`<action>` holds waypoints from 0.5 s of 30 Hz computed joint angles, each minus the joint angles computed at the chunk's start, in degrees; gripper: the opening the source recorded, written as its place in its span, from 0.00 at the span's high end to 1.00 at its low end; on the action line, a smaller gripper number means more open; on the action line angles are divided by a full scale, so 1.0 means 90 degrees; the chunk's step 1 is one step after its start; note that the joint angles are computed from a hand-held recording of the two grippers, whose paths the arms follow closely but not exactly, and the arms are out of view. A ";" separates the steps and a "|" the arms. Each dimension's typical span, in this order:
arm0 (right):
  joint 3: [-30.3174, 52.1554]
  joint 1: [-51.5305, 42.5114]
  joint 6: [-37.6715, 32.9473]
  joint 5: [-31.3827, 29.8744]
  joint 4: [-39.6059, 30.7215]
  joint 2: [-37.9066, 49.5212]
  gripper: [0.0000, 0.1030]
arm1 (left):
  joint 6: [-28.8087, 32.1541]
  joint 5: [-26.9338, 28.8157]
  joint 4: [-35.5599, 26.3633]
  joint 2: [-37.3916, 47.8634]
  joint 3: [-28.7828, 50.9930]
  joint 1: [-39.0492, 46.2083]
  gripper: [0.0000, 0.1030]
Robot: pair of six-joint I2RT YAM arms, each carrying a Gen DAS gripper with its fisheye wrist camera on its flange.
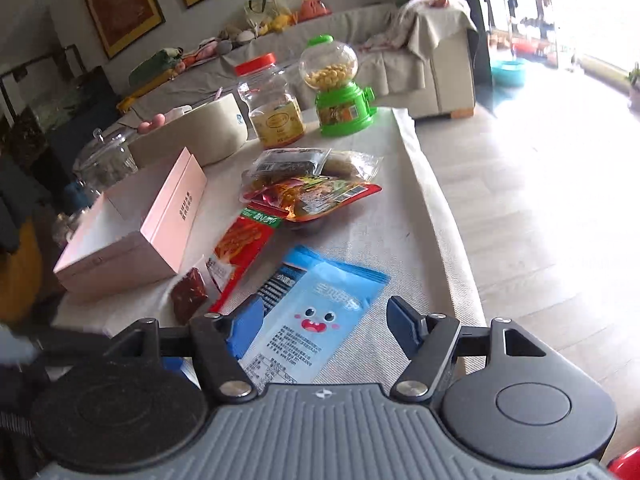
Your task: Organize snacks
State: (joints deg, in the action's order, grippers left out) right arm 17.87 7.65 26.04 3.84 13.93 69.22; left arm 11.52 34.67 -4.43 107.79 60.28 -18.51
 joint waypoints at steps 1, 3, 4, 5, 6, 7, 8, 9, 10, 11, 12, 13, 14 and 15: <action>-0.0024 0.0063 -0.0073 0.0050 0.0114 0.0083 0.33 | -0.0161 -0.0246 0.0337 -0.0081 -0.0117 0.0057 0.49; -0.0088 0.0244 -0.0169 0.0245 0.0244 0.0150 0.33 | -0.0544 -0.0519 0.0713 -0.0032 -0.0083 0.0170 0.50; -0.0103 0.0364 -0.0199 0.0405 0.0350 0.0252 0.33 | -0.0769 -0.0578 0.0899 0.0172 0.0098 0.0178 0.50; -0.0084 0.0496 -0.0211 0.0586 0.0441 0.0396 0.33 | -0.0914 -0.0620 0.1066 0.0299 0.0180 0.0197 0.50; -0.0092 0.0591 -0.0209 0.0733 0.0536 0.0527 0.33 | -0.1033 -0.0758 0.1184 0.0442 0.0290 0.0173 0.50; -0.0085 0.0676 -0.0181 0.0863 0.0651 0.0698 0.33 | -0.1143 -0.0975 0.1179 0.0602 0.0503 0.0096 0.50; -0.0062 0.0746 -0.0158 0.0977 0.0800 0.0928 0.33 | -0.1216 -0.1156 0.1224 0.0761 0.0647 0.0021 0.50; -0.0070 0.0814 -0.0133 0.1083 0.0906 0.1077 0.32 | -0.1208 -0.1292 0.1266 0.0831 0.0694 -0.0052 0.50; -0.0180 0.0904 -0.0087 0.1233 0.1143 0.1148 0.30 | -0.1087 -0.1464 0.1310 0.0903 0.0741 -0.0153 0.50; -0.0317 0.1001 -0.0042 0.1429 0.1396 0.1184 0.27 | -0.0889 -0.1702 0.1308 0.0956 0.0785 -0.0278 0.49; -0.0384 0.1063 -0.0037 0.1571 0.1508 0.1215 0.23 | -0.0617 -0.1963 0.1251 0.0921 0.0740 -0.0388 0.49; -0.0434 0.1065 -0.0015 0.1590 0.1583 0.1228 0.22 | -0.0412 -0.2179 0.1190 0.0969 0.0760 -0.0484 0.49; -0.0491 0.0995 0.0029 0.1487 0.1653 0.1200 0.22 | -0.0258 -0.2312 0.1158 0.0960 0.0729 -0.0531 0.49; -0.0519 0.0917 0.0060 0.1388 0.1685 0.1187 0.21 | -0.0113 -0.2397 0.1236 0.0824 0.0545 -0.0560 0.48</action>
